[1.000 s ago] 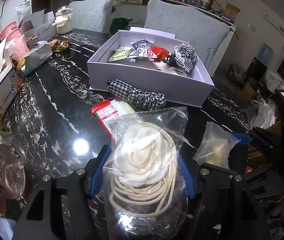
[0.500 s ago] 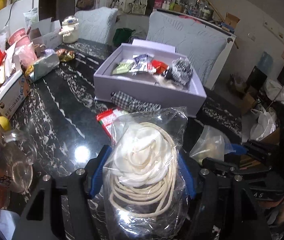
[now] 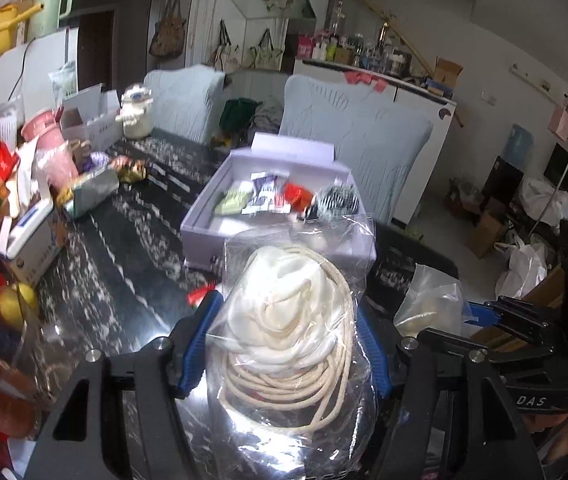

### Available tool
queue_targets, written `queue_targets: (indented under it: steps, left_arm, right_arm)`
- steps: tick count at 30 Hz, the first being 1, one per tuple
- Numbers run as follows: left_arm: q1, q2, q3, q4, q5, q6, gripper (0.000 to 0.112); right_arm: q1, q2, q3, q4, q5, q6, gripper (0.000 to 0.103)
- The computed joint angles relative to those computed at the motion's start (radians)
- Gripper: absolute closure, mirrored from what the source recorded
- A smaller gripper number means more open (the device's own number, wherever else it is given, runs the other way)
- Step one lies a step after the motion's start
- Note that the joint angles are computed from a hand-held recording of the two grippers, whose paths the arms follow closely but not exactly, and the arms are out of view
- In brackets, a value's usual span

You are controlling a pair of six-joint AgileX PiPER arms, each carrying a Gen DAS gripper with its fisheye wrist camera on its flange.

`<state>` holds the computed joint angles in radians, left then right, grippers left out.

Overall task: Organize soft objects
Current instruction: 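Carry the rope bag and zip bag over the lavender box with both tools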

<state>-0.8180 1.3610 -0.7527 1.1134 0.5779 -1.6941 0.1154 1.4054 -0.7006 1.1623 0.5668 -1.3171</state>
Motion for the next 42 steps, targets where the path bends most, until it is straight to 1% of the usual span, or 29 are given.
queue_targets:
  steps: [6, 11, 15, 20, 26, 31, 35, 42]
  left_arm:
    - [0.014, 0.016, -0.084, 0.016, 0.019, 0.054, 0.049]
    - [0.047, 0.049, -0.162, 0.014, 0.001, 0.110, 0.049]
    - [0.068, 0.087, -0.227, 0.011, -0.013, 0.155, 0.049]
    - [0.097, 0.128, -0.295, 0.016, -0.045, 0.196, 0.049]
    - [0.160, 0.168, -0.357, 0.005, -0.110, 0.258, 0.049]
    - [0.230, 0.218, -0.421, -0.036, -0.163, 0.342, 0.049]
    - [0.276, 0.264, -0.468, -0.071, -0.187, 0.401, 0.049]
    - [0.354, 0.370, -0.582, -0.187, -0.216, 0.550, 0.049]
  right_arm:
    - [-0.024, -0.019, -0.065, -0.011, 0.041, 0.014, 0.046]
    - [-0.049, -0.004, -0.127, -0.001, 0.079, 0.010, 0.046]
    - [-0.063, 0.010, -0.175, 0.003, 0.093, 0.014, 0.046]
    - [-0.085, 0.054, -0.255, 0.001, 0.128, 0.033, 0.046]
    - [-0.064, 0.113, -0.353, -0.039, 0.085, 0.089, 0.046]
    - [-0.041, 0.175, -0.447, -0.080, 0.054, 0.151, 0.046]
    - [-0.025, 0.230, -0.517, -0.096, 0.034, 0.183, 0.046]
    - [-0.002, 0.350, -0.659, -0.142, 0.024, 0.238, 0.046]
